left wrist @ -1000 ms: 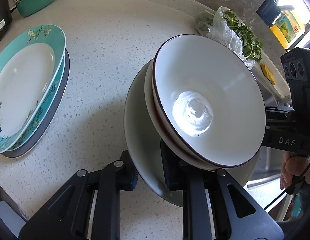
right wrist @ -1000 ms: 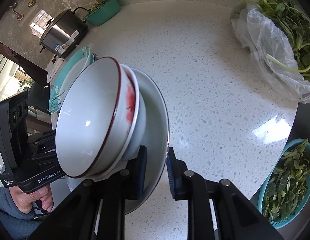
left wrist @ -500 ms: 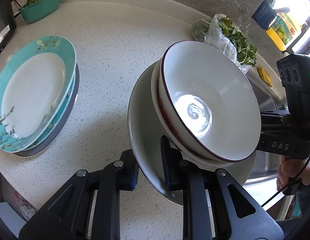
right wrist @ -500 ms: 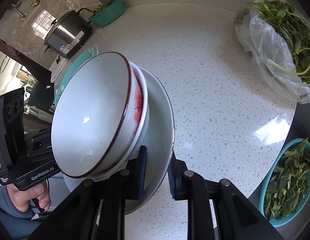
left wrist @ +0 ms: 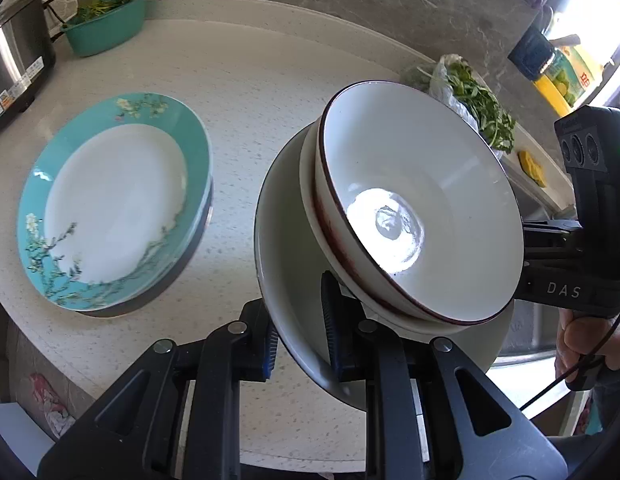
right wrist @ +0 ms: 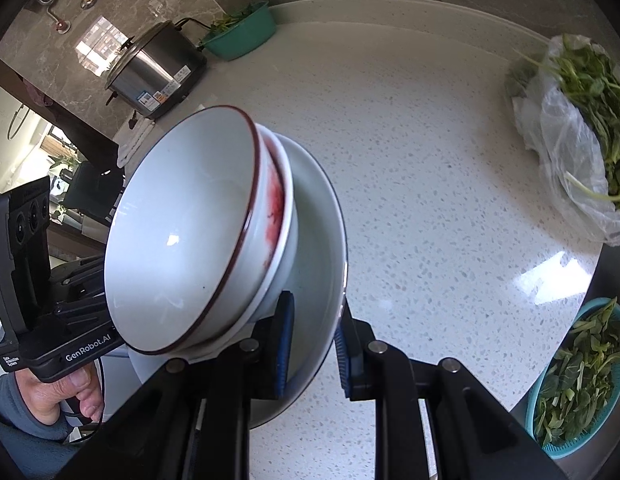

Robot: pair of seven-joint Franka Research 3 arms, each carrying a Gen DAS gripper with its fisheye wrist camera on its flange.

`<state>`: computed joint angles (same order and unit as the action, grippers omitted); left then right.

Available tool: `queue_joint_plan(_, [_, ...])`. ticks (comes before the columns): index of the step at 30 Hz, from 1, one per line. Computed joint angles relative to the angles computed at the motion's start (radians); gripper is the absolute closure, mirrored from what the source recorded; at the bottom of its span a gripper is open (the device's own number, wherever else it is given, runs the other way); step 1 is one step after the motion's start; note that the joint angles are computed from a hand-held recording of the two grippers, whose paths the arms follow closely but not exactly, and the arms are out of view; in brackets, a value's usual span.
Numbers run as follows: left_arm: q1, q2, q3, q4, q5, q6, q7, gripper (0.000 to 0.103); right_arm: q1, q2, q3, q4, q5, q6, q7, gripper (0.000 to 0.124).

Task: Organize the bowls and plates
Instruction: 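Lift the dish-and-bowl stack with both grippers and carry it over the teal floral plates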

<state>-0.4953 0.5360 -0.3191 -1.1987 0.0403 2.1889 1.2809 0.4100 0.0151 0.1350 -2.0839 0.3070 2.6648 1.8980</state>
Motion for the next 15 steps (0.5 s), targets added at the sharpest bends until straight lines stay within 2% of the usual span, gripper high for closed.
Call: queue_joint_plan(15, [0.072, -0.077, 0.011, -0.070, -0.024, 0.003, 0.019, 0.086, 0.031, 0.109, 0.003, 0.182, -0.074, -0.052, 0.033, 0.102])
